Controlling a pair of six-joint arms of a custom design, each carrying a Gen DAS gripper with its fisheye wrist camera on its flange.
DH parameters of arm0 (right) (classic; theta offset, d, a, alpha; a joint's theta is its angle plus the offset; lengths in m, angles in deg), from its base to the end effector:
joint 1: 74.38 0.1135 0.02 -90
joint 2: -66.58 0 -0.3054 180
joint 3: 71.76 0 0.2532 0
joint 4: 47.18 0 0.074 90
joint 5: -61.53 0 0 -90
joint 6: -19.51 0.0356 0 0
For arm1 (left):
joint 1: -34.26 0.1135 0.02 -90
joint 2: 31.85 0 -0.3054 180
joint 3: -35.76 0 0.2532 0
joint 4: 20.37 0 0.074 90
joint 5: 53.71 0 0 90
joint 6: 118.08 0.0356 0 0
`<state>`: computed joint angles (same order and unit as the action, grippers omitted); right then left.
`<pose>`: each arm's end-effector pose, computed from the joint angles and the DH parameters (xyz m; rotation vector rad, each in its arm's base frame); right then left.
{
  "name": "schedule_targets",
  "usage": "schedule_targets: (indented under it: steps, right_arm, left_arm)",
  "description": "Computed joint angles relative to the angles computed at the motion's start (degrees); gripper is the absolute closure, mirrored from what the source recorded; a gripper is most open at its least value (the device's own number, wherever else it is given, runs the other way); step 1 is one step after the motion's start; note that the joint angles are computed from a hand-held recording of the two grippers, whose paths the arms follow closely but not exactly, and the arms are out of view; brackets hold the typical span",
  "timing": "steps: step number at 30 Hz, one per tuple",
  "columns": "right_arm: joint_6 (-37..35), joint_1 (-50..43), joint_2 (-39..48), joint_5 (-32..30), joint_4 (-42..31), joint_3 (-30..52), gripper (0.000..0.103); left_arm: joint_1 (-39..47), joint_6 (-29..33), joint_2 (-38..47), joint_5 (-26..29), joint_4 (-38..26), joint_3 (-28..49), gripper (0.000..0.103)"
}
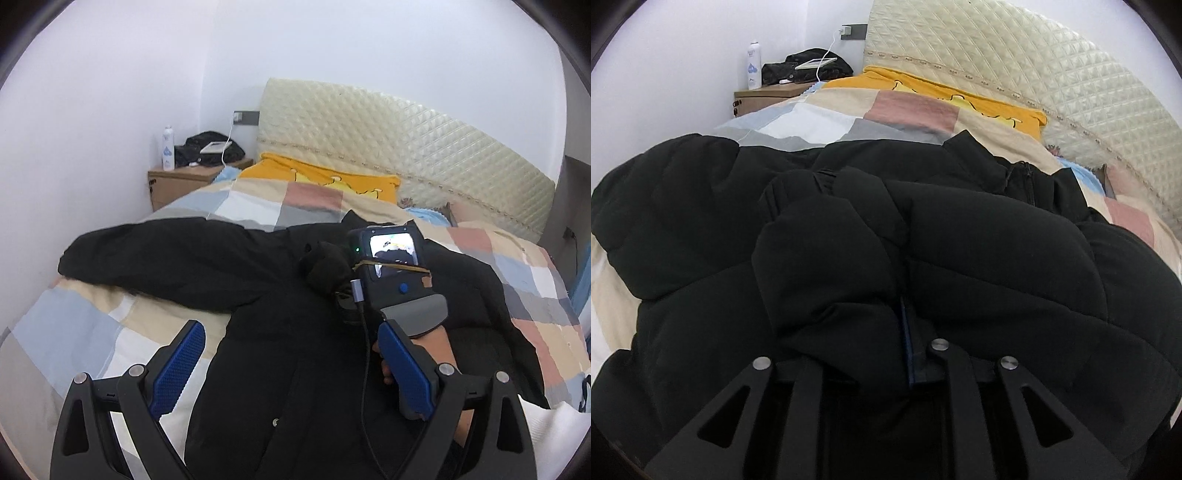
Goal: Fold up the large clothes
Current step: 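Lay the sleeve onto the jacket body and open the right gripper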
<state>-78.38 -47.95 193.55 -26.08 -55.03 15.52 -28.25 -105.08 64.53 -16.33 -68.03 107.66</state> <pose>0.4238 0.2090 0.1150 -0.6901 2.3007 0.1009 0.1699 -0.2652 0.2211 -0.4431 2.1420 0.0516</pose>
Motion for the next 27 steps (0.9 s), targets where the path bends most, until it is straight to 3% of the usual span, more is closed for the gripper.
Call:
schedule_targets:
  steps: [5, 8, 10, 12, 16, 27]
  right_arm:
    - [0.3, -0.3, -2.2, -1.6, -3.5, 0.5, 0.078]
    - [0.9, -0.4, -3.1, -3.7, -5.4, 0.3, 0.057]
    - [1.4, -0.7, -4.6, -4.9, -6.3, -0.5, 0.038]
    - [2.1, -0.8, -6.7, -5.4, -6.4, -2.2, 0.027]
    - [3.1, -2.2, -11.7, -8.7, -6.7, -5.7, 0.024]
    - [2.8, -11.0, -31.8, -14.7, -6.9, -16.8, 0.024]
  left_arm:
    - [1.3, -0.1, 0.2, 1.2, 1.1, -0.9, 0.008]
    - [1.6, 0.2, 0.4, 2.0, 1.7, -1.2, 0.008]
    - [1.8, 0.5, 0.4, 2.3, 2.2, -1.4, 0.008]
    - [2.0, 1.1, 0.5, 2.4, 2.9, -1.6, 0.008]
    - [2.0, 3.6, 0.3, 3.1, 5.1, -1.9, 0.008]
    - [-2.3, 3.2, 2.9, -1.6, -1.8, 5.0, 0.008]
